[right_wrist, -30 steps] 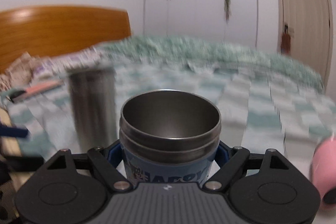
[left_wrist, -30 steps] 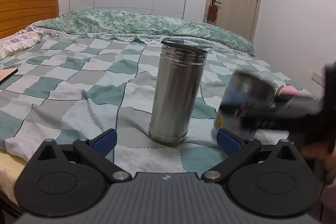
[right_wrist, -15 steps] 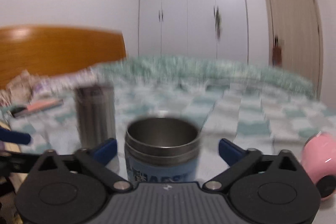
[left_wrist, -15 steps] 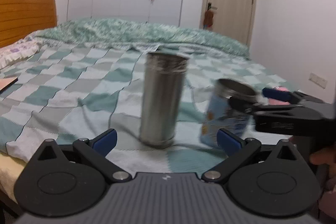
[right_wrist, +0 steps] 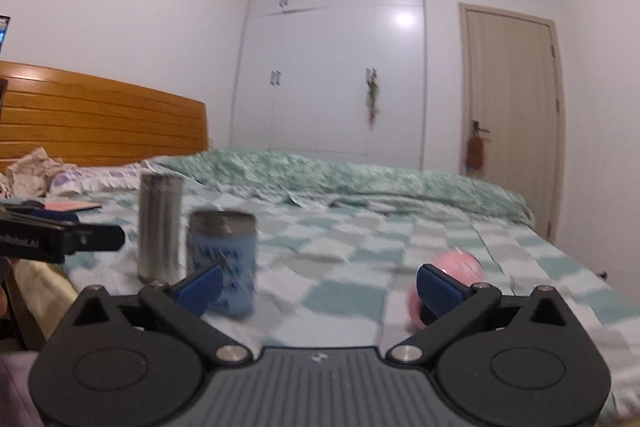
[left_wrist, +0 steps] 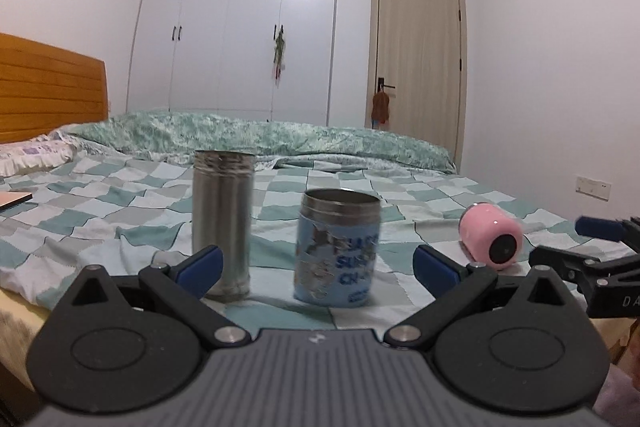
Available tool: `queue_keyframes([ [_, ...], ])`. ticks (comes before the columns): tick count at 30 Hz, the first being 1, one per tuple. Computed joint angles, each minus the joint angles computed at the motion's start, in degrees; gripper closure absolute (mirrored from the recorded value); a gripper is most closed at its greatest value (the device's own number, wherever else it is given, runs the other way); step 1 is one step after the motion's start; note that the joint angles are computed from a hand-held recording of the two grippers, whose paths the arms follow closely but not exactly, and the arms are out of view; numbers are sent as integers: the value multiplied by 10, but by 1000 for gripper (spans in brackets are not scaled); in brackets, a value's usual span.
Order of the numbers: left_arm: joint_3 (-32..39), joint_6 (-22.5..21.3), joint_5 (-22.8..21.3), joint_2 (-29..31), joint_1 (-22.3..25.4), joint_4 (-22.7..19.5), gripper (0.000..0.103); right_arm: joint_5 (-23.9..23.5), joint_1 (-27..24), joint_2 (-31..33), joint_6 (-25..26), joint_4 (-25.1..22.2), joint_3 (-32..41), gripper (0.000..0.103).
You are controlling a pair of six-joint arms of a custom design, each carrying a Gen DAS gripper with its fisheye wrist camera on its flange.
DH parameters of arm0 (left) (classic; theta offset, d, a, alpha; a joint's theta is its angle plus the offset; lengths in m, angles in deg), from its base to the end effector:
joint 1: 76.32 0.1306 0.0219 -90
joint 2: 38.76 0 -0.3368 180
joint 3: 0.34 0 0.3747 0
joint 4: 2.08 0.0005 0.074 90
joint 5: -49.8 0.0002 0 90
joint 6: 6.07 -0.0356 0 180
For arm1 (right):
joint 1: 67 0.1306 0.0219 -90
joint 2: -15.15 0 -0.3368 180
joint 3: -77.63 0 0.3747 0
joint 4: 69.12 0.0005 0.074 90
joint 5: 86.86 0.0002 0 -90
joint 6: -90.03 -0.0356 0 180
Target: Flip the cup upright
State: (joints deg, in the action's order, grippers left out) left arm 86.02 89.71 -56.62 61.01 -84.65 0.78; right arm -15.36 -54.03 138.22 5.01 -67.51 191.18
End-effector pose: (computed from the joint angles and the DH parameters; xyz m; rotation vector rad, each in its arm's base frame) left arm 0.5454 -0.0702 0.3556 -0.1694 1.7396 0.0714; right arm 0.6621 0.1636 0.3358 -0.5031 1.6408 0.3791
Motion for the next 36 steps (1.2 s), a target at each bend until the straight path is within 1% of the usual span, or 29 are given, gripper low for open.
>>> queue_keyframes([
  [2,-16,0,-23,3,-12,29,0,2,-7,-10,-5,12,-27,0],
  [6,-40,-4,-69,16,-33,92,0,6,-16,-25,-3,57,-79,0],
  [7,-40,-9,-79,21,-37,99,0,6,-17,-27,-1,65,-88,0],
  [9,-39,-17,-87,24,-41,103,0,6,-18,-32,1,80,-102,0],
  [12,-42,-35,-93,28,-47,123,0,5,-22,-36,-7,103,-117,0],
  [16,-47,-56,-99,32,-53,139,0,11,-25,-33,-22,102,-113,0],
  [19,-49,-66,-102,32,-56,146,0,20,-24,-32,-23,110,-115,0],
  [26,-55,-62,-99,30,-54,154,0,40,-19,-32,-12,118,-119,0],
  [36,-58,-55,-97,28,-51,157,0,44,-17,-29,-5,120,-118,0],
])
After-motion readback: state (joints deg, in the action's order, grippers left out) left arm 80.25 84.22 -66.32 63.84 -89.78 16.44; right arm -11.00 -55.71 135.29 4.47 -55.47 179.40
